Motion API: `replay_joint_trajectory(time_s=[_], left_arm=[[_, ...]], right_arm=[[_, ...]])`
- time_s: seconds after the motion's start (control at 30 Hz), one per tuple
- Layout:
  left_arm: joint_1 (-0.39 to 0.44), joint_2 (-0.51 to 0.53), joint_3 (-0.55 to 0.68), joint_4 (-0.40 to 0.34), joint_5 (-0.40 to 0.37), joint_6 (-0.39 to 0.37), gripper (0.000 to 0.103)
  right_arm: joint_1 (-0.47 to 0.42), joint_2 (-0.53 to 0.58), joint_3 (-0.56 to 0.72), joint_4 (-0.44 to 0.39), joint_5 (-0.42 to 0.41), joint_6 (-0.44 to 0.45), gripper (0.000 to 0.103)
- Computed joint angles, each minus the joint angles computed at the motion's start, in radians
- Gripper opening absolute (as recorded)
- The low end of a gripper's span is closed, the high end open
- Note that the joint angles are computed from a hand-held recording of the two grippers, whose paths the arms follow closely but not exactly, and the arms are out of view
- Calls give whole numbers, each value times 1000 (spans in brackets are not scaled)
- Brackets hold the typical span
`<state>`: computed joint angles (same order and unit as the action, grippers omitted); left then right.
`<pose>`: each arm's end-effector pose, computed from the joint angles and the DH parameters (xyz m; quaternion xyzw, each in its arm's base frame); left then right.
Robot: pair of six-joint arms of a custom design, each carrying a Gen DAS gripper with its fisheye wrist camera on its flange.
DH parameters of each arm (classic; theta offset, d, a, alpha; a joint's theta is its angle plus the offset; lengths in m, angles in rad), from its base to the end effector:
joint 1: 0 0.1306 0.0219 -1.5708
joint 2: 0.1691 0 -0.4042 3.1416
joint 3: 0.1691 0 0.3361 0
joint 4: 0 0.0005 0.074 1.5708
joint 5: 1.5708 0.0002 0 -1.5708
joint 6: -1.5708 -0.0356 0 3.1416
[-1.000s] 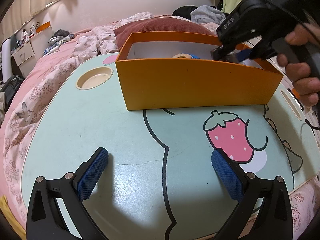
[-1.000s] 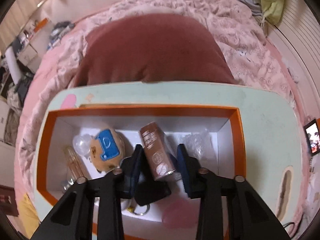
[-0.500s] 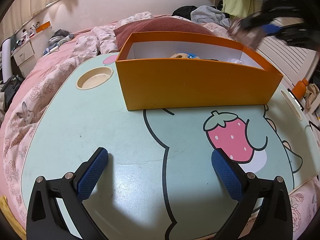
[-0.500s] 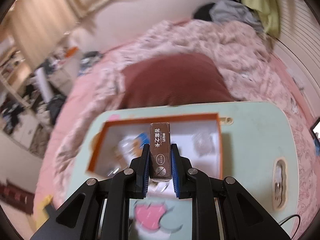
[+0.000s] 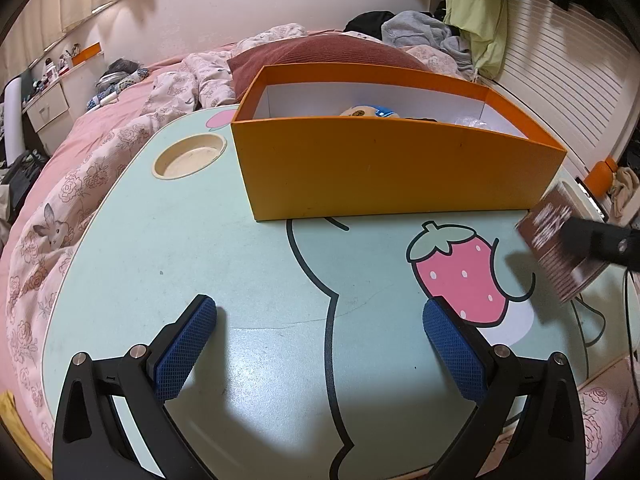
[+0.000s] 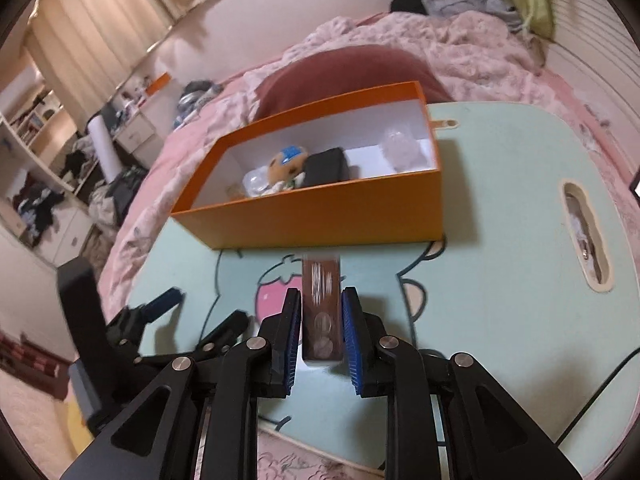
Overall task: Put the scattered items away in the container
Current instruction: 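Lift the brown card box out and set it on the table, then reach into the orange box and grasp the white dog figurine keychain with the left gripper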
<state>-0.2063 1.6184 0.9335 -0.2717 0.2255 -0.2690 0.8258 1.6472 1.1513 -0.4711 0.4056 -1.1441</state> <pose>0.4207 -0.0967 0.2238 0.2560 0.9125 -0.0978 0.3036 0.3335 0.3402 0.2748 0.2073 0.9139 0.1363 0.3213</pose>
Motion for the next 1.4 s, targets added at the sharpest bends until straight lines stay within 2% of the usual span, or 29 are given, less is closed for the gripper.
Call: replay_joint_trajectory(time_s=[0.03,0.1,0.17,0.27,0.33,0.4,0.53,0.63,0.67,0.73,0.77,0.83,0.87,0.93,1.03,1.1,1.23,1.3,1.33,1.37,1.4], left_arm=[[0,-1,-1,0,0,0,103],[-2,-1,-2,1,-1,3,103],[-4,-3,-5,3,-3,4,103],[-3,1,2,-2,-9,7,103],[2,4,10,-12,-13,8,103],[12,2,22,-32,-5,9,102],[53,-51,56,-77,79,-12,98],[64,-85,148,-159,148,-38,97],[61,-81,189,-193,164,-41,93],[41,-38,316,-341,186,-56,66],[25,10,404,-454,194,-78,63],[-8,93,529,-609,175,-115,62],[-37,134,580,-668,129,-120,62],[-74,199,650,-745,67,-107,62],[-100,275,726,-867,71,-80,62],[-114,298,745,-891,54,-59,62],[-147,339,773,-907,-30,-39,62],[-148,369,800,-935,-28,-27,61],[-146,384,813,-950,-16,-21,57],[-148,384,811,-933,-36,-14,53],[-149,380,804,-907,-64,-7,36]], right_arm=[[10,-4,-9,9,38,-12,27],[41,-14,-21,11,142,-41,50],[74,-23,-28,-6,248,-72,61],[112,-25,-26,-38,352,-94,62],[125,-22,-34,-41,388,-125,63],[130,-27,-56,-14,399,-153,63],[119,-54,-114,55,383,-185,63],[112,-46,-112,67,357,-173,63],[109,-42,-109,68,348,-165,63],[113,-41,-110,68,349,-165,63],[113,-41,-112,70,349,-166,63],[115,-42,-117,76,348,-171,63],[114,-42,-119,80,345,-171,63],[113,-43,-125,90,339,-175,63],[108,-45,-136,111,326,-175,63],[106,-46,-139,119,319,-175,63],[108,-46,-145,130,317,-180,63],[108,-46,-145,130,317,-179,63],[107,-46,-146,132,316,-179,63],[107,-46,-146,132,315,-179,63],[106,-47,-146,133,313,-178,63]])
